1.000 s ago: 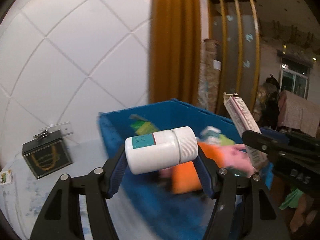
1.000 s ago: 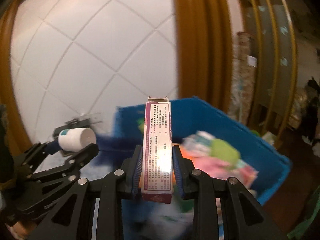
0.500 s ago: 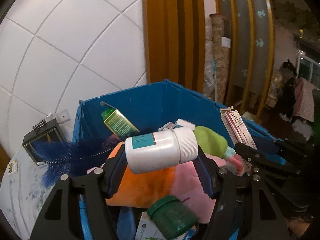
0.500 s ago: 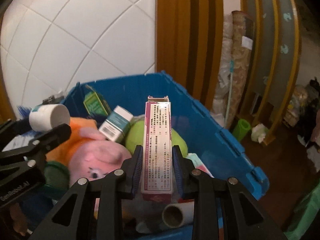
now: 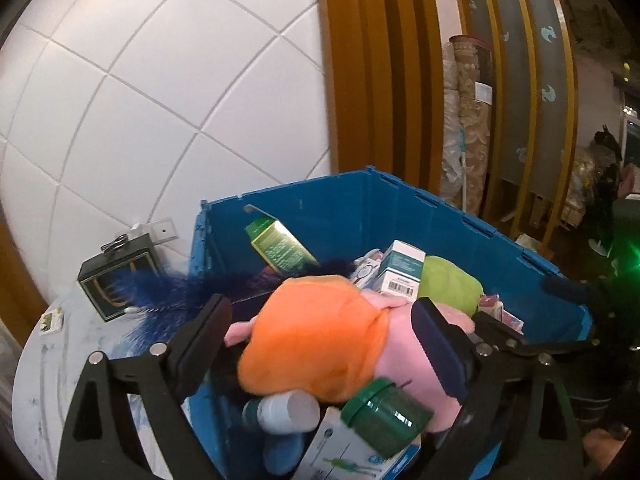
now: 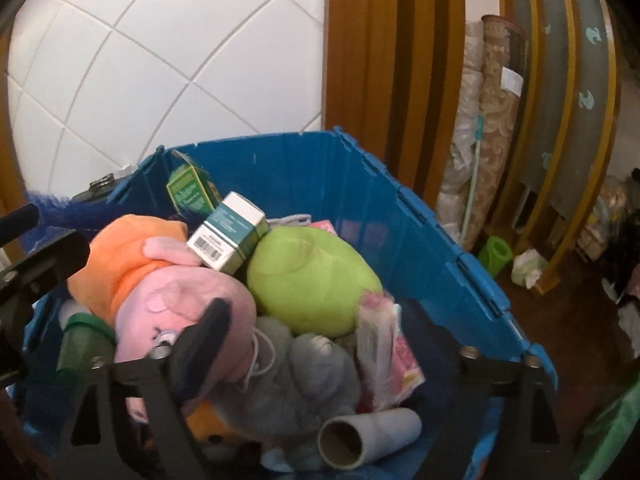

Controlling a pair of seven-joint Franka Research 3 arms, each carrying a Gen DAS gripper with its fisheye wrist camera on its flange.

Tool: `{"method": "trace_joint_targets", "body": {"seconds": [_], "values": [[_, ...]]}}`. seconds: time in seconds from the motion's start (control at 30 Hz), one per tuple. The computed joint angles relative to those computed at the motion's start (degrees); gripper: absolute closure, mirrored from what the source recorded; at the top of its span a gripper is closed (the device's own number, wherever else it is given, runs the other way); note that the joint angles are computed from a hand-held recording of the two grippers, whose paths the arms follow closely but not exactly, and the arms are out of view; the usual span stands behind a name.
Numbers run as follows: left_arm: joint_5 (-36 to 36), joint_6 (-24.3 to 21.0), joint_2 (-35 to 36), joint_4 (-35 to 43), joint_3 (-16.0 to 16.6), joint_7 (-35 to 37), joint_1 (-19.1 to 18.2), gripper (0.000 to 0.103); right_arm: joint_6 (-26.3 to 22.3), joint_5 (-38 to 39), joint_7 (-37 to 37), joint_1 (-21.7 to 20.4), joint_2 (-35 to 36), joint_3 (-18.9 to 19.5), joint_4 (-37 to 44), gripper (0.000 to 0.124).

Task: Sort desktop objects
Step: 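Open both tools to drop the bottle and ointment box into the bin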

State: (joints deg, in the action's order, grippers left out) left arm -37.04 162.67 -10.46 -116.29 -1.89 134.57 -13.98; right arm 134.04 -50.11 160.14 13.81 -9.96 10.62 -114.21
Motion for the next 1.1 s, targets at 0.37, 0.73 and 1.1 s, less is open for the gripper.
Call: {"method": "trace_joint_targets", "body": {"seconds": [0.37, 0.73, 1.1], "values": [[-2.87, -5.62, -7.31, -5.84, 4.13, 2.09, -0.65, 0.009, -1.34, 3.17, 0.27, 1.40, -5.65, 3.62, -3.45, 0.021], [3.23, -6.39, -13.21, -11.74, 7.97, -1.43, -2.69, 0.002, -7.99, 3.04, 2.18, 2.99, -7.76, 7.95, -3.72, 0.021], [5.10, -5.54, -15.43, -13.72, 8.86, -3.06, -2.38, 0.002, -11.23, 2.32, 3.65, 3.95, -8.82, 8.62, -3.55, 0.021]]}}
